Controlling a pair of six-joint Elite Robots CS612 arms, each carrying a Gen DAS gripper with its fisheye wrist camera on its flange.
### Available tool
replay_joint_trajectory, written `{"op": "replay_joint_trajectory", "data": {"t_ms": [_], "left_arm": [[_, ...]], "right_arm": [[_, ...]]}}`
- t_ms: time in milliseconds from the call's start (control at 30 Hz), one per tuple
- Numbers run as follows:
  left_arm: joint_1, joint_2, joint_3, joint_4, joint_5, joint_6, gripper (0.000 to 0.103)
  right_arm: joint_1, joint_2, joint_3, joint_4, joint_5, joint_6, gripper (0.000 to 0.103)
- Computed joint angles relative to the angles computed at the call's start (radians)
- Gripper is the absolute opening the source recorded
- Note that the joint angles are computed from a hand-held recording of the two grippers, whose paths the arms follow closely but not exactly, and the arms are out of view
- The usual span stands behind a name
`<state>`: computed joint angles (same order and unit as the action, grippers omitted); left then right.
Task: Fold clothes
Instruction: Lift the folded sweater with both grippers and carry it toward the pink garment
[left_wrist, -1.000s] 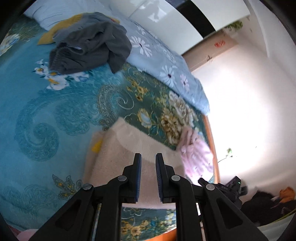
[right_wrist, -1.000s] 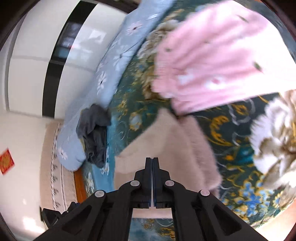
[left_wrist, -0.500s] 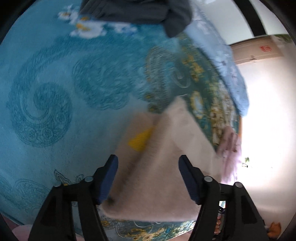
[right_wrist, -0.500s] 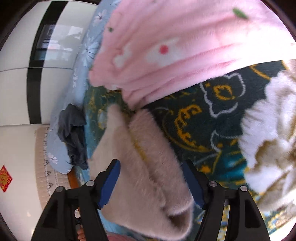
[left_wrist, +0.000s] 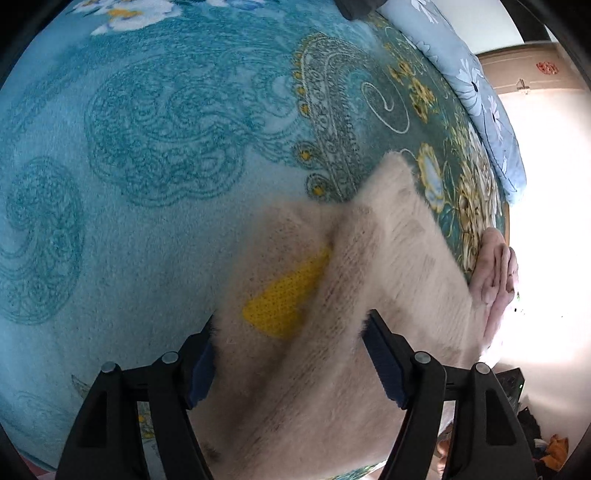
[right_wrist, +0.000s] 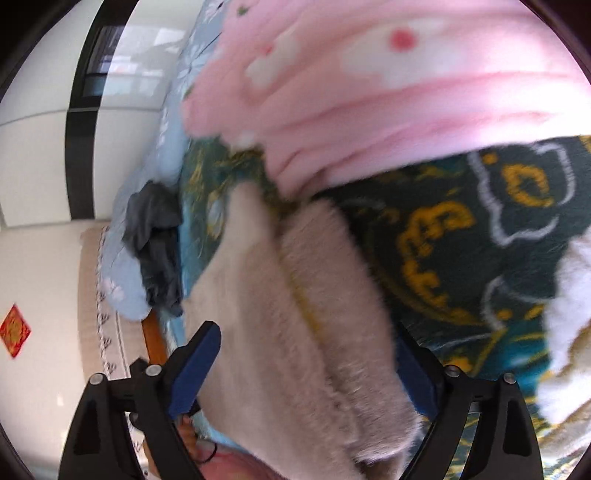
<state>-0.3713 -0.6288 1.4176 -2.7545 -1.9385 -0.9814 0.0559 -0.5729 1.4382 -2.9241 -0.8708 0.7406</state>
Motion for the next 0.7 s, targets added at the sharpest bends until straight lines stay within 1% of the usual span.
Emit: {"op": "replay_joint_trajectory", "data": {"t_ms": [67,100,167,200,233,267,300,333,400,467,567,700], "left_arm": [[0.014,-0.010,0.019,0.006,-0.012,0.041,0.073],[0.013,-0.014,0.022,0.012,-0.006,0.052,0.071],[0.011,-0.025,0.032,0.019,0.015,0.076,0.059],[0.009,-0.031,0.038,0.022,0.028,0.089,0.055],[0.008,-0.037,0.044,0.022,0.040,0.102,0.048],[0.007,-0.044,0.052,0.016,0.051,0.116,0.041],[0.006,-0.052,0.064,0.001,0.061,0.130,0.038],[0.006,-0.062,0.078,-0.022,0.068,0.141,0.034],[0.005,-0.080,0.107,-0.070,0.081,0.152,0.033],[0.004,-0.098,0.133,-0.119,0.090,0.157,0.032],[-0.007,-0.126,0.153,-0.172,0.106,0.154,0.031],[-0.023,-0.164,0.184,-0.250,0.118,0.186,0.031]], "right_arm": [[0.008,-0.005,0.002,0.012,-0.027,-0.028,0.088],[0.010,-0.008,0.006,0.011,-0.038,-0.024,0.083],[0.014,-0.012,0.012,0.009,-0.060,-0.016,0.070],[0.016,-0.015,0.016,0.007,-0.066,-0.012,0.060],[0.017,-0.020,0.019,0.004,-0.072,-0.013,0.054],[0.019,-0.027,0.024,0.002,-0.085,-0.020,0.050],[0.021,-0.032,0.027,0.002,-0.095,-0.028,0.045],[0.023,-0.037,0.026,0.001,-0.098,-0.035,0.043],[0.024,-0.048,0.025,-0.008,-0.086,-0.042,0.036],[0.024,-0.062,0.029,-0.012,-0.074,-0.062,0.034],[0.025,-0.090,0.043,-0.027,-0.069,-0.103,0.033],[0.020,-0.136,0.083,-0.086,-0.082,-0.100,0.033]]}}
